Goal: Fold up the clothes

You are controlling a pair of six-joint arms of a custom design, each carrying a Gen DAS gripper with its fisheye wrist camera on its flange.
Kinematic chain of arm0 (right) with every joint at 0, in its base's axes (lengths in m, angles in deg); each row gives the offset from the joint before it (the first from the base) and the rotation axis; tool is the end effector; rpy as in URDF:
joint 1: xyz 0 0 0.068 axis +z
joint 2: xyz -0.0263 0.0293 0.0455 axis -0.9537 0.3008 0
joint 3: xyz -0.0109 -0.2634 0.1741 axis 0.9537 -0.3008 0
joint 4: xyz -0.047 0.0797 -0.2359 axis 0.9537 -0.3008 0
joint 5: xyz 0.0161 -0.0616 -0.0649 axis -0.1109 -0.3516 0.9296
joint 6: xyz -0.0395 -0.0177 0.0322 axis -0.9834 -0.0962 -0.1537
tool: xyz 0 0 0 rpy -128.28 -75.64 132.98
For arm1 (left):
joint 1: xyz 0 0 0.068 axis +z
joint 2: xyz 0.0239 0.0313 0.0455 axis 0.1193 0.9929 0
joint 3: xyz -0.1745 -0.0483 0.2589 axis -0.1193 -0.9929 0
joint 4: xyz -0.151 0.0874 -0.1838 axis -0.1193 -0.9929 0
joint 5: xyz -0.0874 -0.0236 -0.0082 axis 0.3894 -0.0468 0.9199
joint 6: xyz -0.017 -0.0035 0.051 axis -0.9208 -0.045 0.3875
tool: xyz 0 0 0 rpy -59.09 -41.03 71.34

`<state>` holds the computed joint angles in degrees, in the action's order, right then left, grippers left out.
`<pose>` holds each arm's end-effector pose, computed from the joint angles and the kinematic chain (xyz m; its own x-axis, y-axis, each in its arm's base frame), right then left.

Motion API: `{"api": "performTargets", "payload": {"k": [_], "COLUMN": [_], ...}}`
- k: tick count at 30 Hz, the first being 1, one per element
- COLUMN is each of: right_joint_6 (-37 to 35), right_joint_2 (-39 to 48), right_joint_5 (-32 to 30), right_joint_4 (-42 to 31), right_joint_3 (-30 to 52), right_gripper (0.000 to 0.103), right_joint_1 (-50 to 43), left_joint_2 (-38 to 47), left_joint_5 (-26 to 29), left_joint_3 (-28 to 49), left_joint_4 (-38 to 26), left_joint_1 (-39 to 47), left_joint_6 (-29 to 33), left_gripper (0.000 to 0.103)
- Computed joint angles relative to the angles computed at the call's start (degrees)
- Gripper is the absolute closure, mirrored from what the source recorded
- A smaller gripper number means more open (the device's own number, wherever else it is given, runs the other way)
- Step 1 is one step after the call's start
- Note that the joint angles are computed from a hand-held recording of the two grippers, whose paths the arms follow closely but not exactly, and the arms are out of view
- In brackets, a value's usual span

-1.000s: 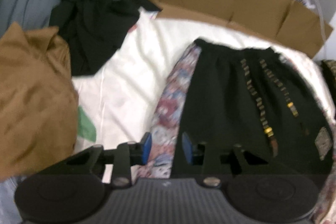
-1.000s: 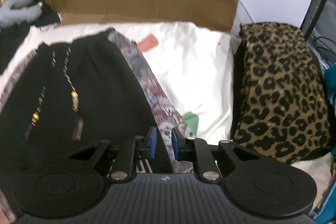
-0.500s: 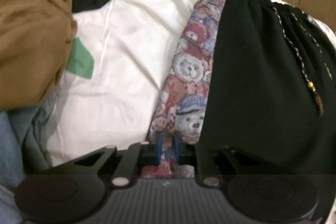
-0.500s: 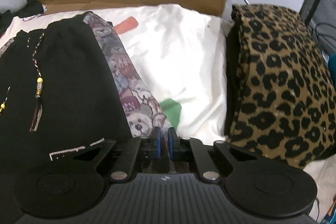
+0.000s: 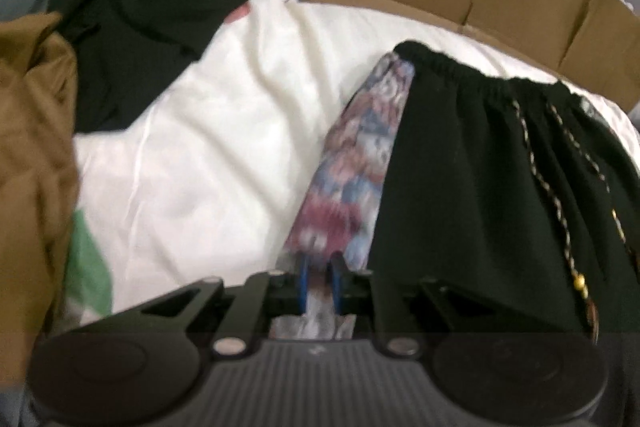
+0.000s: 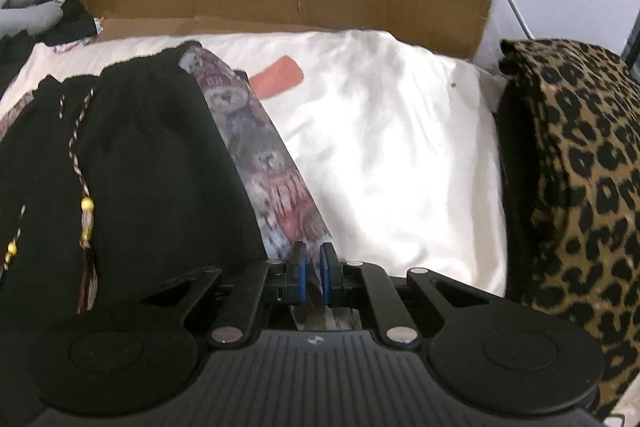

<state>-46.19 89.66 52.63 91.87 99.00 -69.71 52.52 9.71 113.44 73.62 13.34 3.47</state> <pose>0.3501 0.0248 0.0549 -0.7674 -0.2901 -0.5717 -0.3783 0.9249 0.0385 0.2453 0.0165 0.0742 -0.5646 0.6858 -0.4593 0.7325 0.6728 0.1041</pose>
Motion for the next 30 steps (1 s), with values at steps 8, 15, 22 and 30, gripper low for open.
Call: {"api": "performTargets", "payload": {"k": [8, 15, 22, 30], "right_joint_6": [-0.57, 1.59, 3.48, 5.59], "right_joint_2": [3.22, 6.49, 8.43, 11.26], "right_joint_5": [1.48, 3.65, 4.52, 6.51], "right_joint_4": [-3.36, -6.17, -9.53, -12.95], "right_joint_3": [6.7, 13.08, 19.91, 26.18], "right_gripper": [0.091, 0.091, 0.091, 0.089], "right_joint_1": [5.1, 7.97, 10.71, 12.73], "left_joint_2": [4.85, 5.07, 6.35, 8.29], "left_joint_5": [-2.37, -3.17, -2.6, -3.11], "left_joint_3": [1.92, 3.63, 6.7, 8.67], "left_joint_4": [5.07, 4.76, 3.94, 4.14], "left_joint_1": [-6.6, -10.24, -14.19, -17.98], "left_joint_6": [-5.14, -5.38, -8.77, -14.14], "left_gripper": [0.09, 0.089, 0.089, 0.089]}}
